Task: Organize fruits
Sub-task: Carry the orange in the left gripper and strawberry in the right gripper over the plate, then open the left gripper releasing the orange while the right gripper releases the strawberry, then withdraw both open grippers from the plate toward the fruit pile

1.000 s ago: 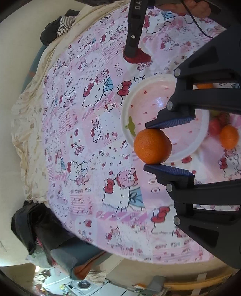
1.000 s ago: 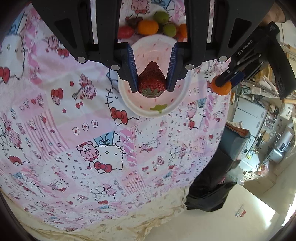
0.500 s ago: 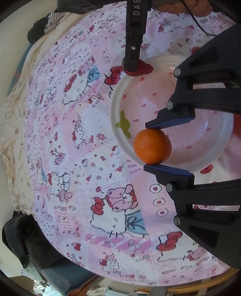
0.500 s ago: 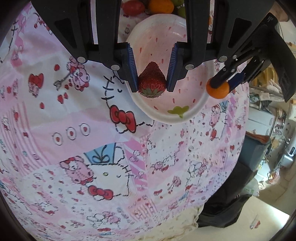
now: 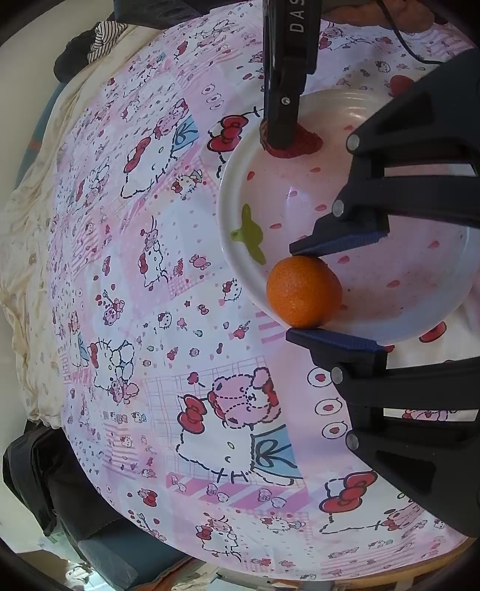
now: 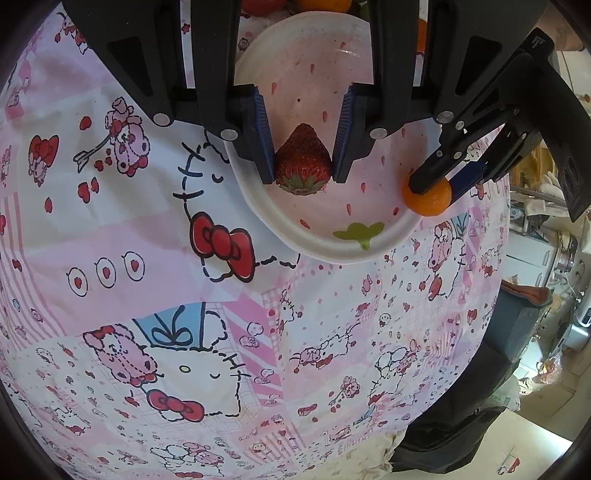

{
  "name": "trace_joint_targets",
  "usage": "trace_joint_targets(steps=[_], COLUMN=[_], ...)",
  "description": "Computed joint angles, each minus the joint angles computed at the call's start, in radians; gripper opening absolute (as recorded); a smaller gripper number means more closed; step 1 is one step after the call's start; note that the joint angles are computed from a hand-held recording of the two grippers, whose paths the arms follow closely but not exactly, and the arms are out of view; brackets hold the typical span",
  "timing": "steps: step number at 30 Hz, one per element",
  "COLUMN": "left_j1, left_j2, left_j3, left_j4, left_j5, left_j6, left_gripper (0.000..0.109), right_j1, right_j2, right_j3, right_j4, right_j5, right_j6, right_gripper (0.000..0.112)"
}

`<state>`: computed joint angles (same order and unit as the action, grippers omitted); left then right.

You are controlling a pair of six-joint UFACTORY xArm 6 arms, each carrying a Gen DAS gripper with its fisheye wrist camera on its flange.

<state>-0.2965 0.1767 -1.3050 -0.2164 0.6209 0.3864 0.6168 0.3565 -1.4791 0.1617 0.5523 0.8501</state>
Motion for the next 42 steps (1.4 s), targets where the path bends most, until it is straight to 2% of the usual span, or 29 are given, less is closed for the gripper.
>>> trace_joint_targets(steps=[5, 7, 8, 9, 10, 11, 12, 14, 21, 31, 42], left_j1=[-0.002, -0.004, -0.003, -0.003, -0.002, -0.002, -0.002, 0.0, 0.011, 0.019, 0.04], left_j2=[0.006, 0.003, 0.004, 0.006, 0.007, 0.003, -0.005, -0.017, -0.04, -0.125, -0.259], left_j3=[-0.009, -0.007, -0.01, -0.013, -0.017, -0.013, -0.001, 0.01, 0.012, 0.056, 0.13], left_j4=[-0.012, -0.005, -0.005, -0.006, -0.007, -0.008, -0.01, -0.022, -0.048, -0.065, -0.093], left_j5=[0.02, 0.019, 0.022, 0.028, 0.033, 0.02, -0.004, -0.029, -0.034, -0.037, -0.041], left_j6=[0.009, 0.006, 0.005, 0.005, 0.006, 0.001, -0.002, 0.014, 0.009, -0.003, -0.004], left_gripper=[0.036, 0.036, 0.036, 0.043, 0.052, 0.071, 0.078, 0.081, 0.082, 0.082, 0.082], right_j1=[0.003, 0.004, 0.004, 0.005, 0.005, 0.004, 0.004, 0.002, -0.005, 0.01, 0.059], right_j2=[0.0, -0.005, -0.011, -0.018, -0.024, -0.028, -0.031, -0.042, -0.079, -0.156, -0.256], right_j3=[-0.002, 0.005, 0.014, 0.023, 0.028, 0.03, 0.031, 0.041, 0.07, 0.114, 0.157], right_j4=[-0.016, -0.006, -0.005, -0.019, -0.041, -0.052, -0.056, -0.08, -0.127, -0.257, -0.414], right_j5=[-0.015, -0.036, -0.051, -0.067, -0.075, -0.079, -0.081, -0.094, -0.11, -0.108, -0.061], right_j6=[0.008, 0.0, 0.001, 0.014, 0.028, 0.032, 0.033, 0.057, 0.112, 0.223, 0.365], right_gripper=[0.036, 0.047, 0.061, 0.067, 0.069, 0.072, 0.076, 0.078, 0.083, 0.085, 0.086])
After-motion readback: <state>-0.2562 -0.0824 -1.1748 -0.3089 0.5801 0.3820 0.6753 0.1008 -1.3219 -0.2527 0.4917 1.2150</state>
